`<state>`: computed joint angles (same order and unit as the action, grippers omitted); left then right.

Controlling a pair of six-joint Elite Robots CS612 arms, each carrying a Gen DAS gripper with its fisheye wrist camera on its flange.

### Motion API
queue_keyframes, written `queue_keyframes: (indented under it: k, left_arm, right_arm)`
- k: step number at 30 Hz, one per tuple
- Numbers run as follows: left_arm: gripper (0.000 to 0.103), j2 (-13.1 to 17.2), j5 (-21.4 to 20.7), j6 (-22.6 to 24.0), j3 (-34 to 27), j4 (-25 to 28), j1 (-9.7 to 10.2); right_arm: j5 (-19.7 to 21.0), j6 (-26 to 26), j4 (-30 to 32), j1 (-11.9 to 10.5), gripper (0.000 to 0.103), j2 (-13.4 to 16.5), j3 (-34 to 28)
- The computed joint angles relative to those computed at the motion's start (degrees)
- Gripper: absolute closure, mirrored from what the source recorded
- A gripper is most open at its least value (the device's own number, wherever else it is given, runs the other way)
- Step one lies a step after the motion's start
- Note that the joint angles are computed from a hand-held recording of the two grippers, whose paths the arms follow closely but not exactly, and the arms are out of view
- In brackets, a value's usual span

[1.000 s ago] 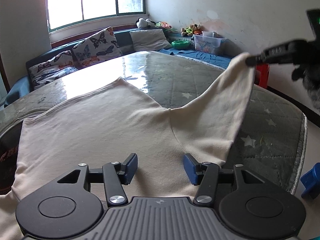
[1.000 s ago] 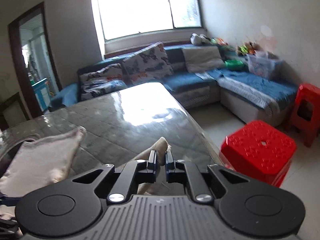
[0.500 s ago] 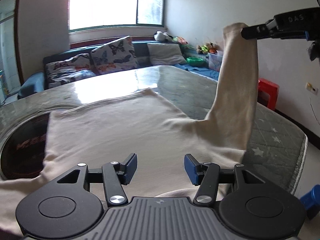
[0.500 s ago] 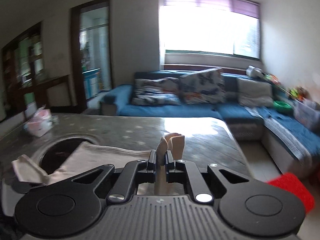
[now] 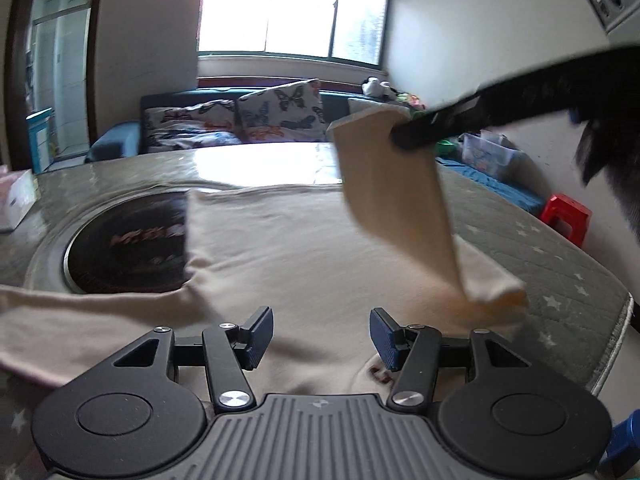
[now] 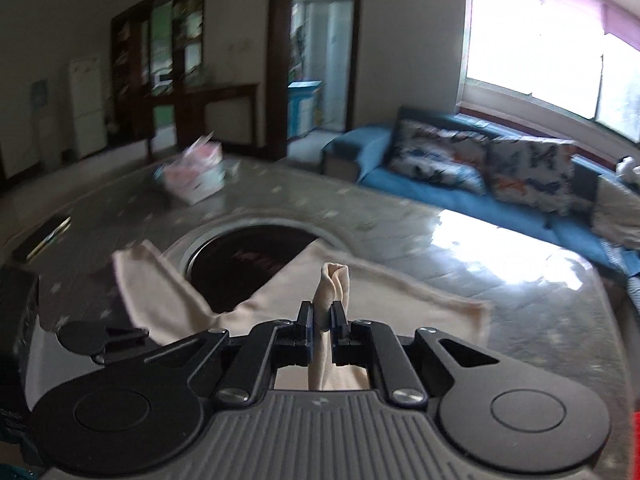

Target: Fold clothes

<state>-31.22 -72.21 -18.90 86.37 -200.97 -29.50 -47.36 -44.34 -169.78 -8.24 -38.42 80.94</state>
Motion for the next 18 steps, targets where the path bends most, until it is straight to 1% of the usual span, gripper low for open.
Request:
queue_keyframes:
  k: [4,6,8,12,14,18]
  left_arm:
    - [0.046,-0.5,1.3,-1.6,1.1,0.0,0.0]
    - [0.046,-0.7,1.5,-1.9,1.4,0.0,0.0]
    - [0.046,-0.9,1.7,-2.0,1.8,0.0,0.05]
    - [0.046,-1.2,2.4,-2.1,2.2,-0.4,0.0]
    - [0.046,-1.0,2.8,-2.2,1.8,-0.4,0.17]
    - [0.046,-0.8,3.7,-2.3,1.3,-0.2,0.25]
  right_arm:
    - [-0.7,-3.1,4.0,1.1,0.096,0.3,-0.1]
    - [-0.4,-3.9,6.2,1.5,0.092,0.5,-0.2]
    - [-0.1,-4.6,6.9,1.5,0.087,0.4,0.0]
    - [-0.6,-4.8,6.4,0.8,0.086,0.2,0.3]
    - [-1.6,-4.4,6.0,0.4,0.086,0.2,0.3]
    - [-6.1,-2.8,6.0,-0.9,0.086,0.9,0.0]
